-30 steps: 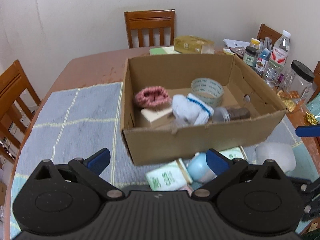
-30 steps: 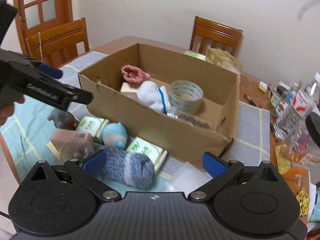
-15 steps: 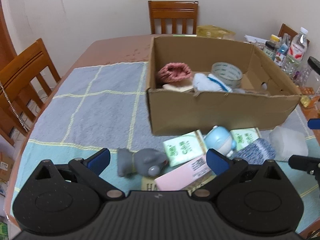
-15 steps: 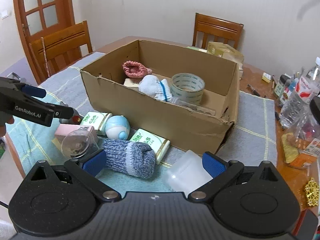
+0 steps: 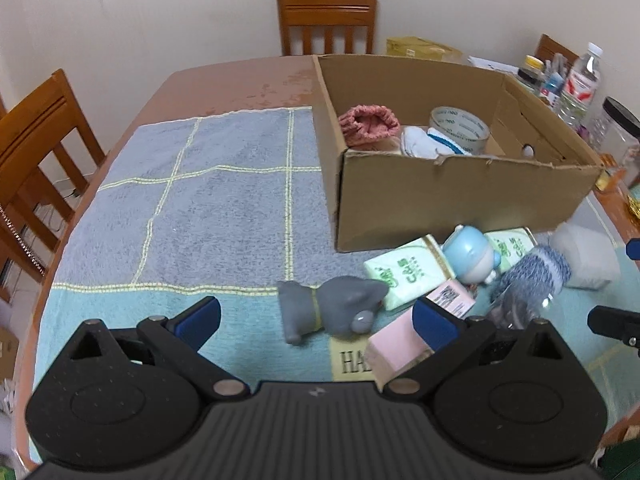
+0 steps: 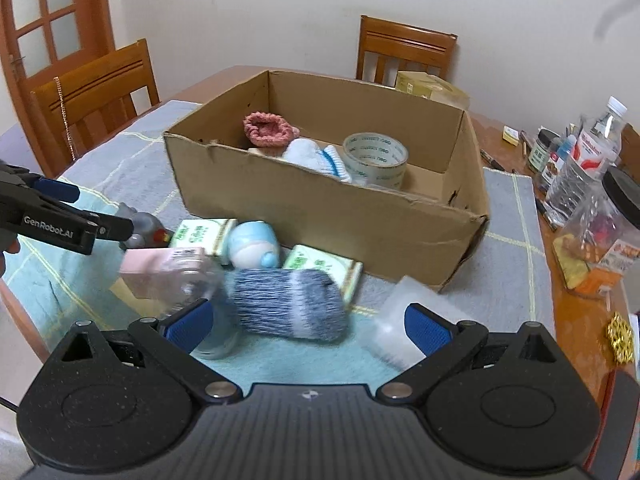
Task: Organize objects
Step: 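Withdraw both tools from the box toward the grey toy dog and clear jar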
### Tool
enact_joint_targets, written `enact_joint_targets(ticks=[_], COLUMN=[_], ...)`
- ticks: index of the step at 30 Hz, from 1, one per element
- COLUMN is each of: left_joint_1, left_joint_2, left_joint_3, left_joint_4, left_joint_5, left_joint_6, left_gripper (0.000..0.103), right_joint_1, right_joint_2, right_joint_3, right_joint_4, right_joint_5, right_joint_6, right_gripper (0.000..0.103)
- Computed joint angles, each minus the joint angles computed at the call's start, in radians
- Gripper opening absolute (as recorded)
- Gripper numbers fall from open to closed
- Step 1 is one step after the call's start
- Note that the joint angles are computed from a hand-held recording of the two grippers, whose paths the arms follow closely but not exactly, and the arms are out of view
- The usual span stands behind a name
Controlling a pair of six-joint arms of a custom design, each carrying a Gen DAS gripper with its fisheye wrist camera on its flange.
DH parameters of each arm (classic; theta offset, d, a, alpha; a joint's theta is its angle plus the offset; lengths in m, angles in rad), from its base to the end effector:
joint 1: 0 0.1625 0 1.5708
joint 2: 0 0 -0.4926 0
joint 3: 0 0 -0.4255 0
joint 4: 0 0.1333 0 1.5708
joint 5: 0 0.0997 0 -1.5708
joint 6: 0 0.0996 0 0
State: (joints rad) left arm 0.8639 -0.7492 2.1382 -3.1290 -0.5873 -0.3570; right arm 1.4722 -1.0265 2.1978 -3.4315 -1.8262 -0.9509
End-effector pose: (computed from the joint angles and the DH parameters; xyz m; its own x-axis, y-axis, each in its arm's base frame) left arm -0.1897 -0.5550 0.0419 -0.7038 -0.0246 -0.7100 0.4208 0.7908 -0.4445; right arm 0.0526 -0.5667 0.1810 -0.6120 -0.4768 0.6310 -0.7267 0.6538 -0.2109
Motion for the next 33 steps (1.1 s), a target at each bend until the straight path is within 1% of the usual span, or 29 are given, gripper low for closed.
enact_joint_targets(ticks=[3,8,12,18,25,28,33], left_joint_1=[0.016,0.037,0.054,0.067,0.066,0.068,0.070], left_joint_2=[-0.018,-0.045,-0.071,-0.095,-0.107,-0.111,-0.112], left_joint_3=[0.013,0.035,0.054,0.079,0.096,0.101,0.103], left_joint_4=[-0.031,-0.061,-0.079,-0.116,-0.115,-0.107,-0.109], left_joint_5=[-0.029,-0.054,-0.071,-0.095,-0.100,-0.098,-0.106], left_joint_6=[0.061,0.146,0.184,0.232,0.238,0.230,0.234], left_gripper=[0.102,0.102,0.102,0.102,0.102,0.102,0.102], right_joint_1=[0.026,0.069,0.100,0.138,0.139,0.137,0.129], right_joint_2=[0.019,0.054,0.086,0.131,0.170,0.175,0.171], right_joint_3=[0.024,0.049,0.054,0.055,0.046,0.051,0.058], right_joint_4=[-0.051,-0.110,-0.140,-0.156,-0.153,-0.178,-0.210], right_joint_5=[-0.024,-0.041,-0.043,-0.049,-0.076,-0.082,-0.109], right_joint_6=[0.031,0.077,0.098,0.111,0.126,0.112,0.127], right_gripper=[0.103,0.103,0.103,0.103,0.103,0.103,0.103])
